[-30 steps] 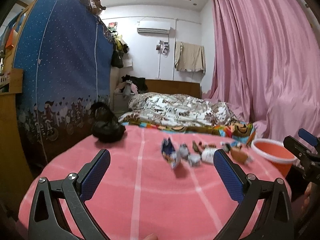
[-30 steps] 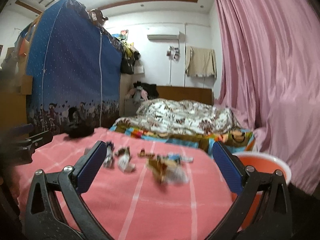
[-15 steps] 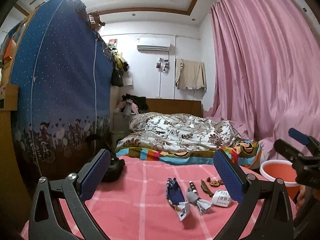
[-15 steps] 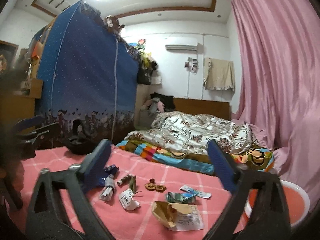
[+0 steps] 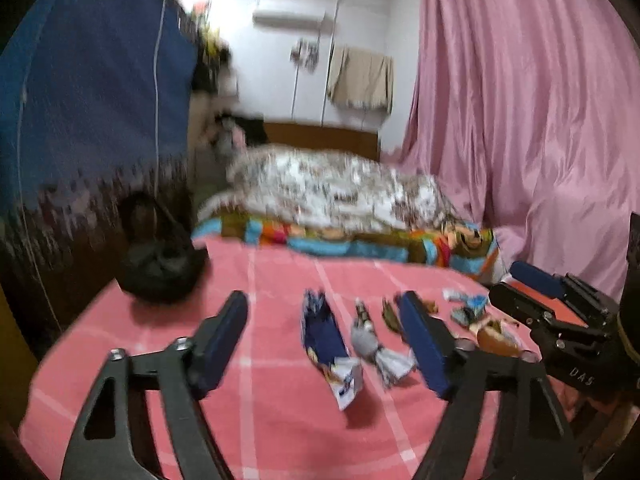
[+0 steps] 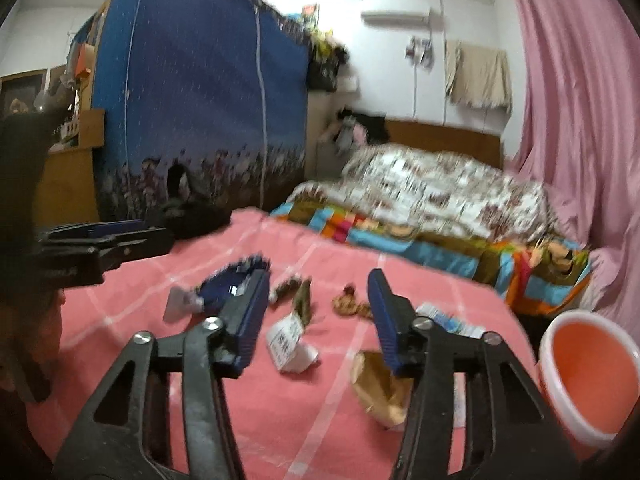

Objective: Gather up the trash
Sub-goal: 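Grasp the blue snack wrapper with the left tool while the right tool grasps white tissue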

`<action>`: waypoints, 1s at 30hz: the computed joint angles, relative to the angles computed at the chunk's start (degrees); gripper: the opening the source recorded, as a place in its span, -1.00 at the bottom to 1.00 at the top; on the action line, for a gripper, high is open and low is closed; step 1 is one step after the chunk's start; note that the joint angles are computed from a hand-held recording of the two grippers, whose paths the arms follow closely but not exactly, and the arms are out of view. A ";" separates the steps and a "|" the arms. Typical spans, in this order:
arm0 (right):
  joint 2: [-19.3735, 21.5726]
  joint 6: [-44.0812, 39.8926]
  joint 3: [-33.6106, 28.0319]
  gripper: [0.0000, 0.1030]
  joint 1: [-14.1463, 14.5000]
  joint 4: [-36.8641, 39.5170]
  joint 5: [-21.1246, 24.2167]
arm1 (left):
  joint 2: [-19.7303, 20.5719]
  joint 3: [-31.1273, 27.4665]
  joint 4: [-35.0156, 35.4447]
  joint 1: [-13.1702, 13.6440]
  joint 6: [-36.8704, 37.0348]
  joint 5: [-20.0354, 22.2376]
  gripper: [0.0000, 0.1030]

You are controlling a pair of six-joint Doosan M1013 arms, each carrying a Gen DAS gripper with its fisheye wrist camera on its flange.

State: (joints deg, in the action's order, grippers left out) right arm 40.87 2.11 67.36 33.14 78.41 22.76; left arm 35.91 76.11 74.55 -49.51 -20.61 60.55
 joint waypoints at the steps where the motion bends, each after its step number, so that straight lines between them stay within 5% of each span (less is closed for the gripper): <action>1: 0.32 3.81 -0.55 -0.05 0.00 -3.84 0.63 | -0.25 0.14 -1.57 0.34 0.11 -1.38 0.13; 7: 2.61 23.55 -4.88 -0.11 0.31 -23.10 5.48 | -0.79 -0.33 -12.64 2.87 3.44 -9.51 0.02; 14: 4.97 34.28 -9.43 -0.12 1.00 -34.68 9.83 | 1.10 -4.48 -25.31 4.47 15.25 -8.66 -0.23; 18: 5.96 40.31 -11.43 -0.12 1.59 -41.40 11.80 | 1.11 -4.17 -28.14 5.13 15.31 -9.54 -0.29; 22: 7.10 43.95 -13.50 -0.12 1.67 -43.55 14.91 | 0.81 -3.51 -28.01 5.22 14.32 -10.32 -0.59; 24: 7.12 44.18 -13.55 -0.20 1.71 -43.91 15.04 | 0.63 -3.19 -27.96 5.25 13.93 -10.79 -0.59; 28: 7.07 42.98 -13.35 -0.66 1.46 -41.76 16.32 | 0.37 -2.94 -25.93 4.99 12.62 -10.67 -0.62; 30: 6.70 41.85 -12.52 -0.66 1.45 -40.70 15.74 | 0.18 -2.62 -24.22 4.50 11.40 -10.03 -0.64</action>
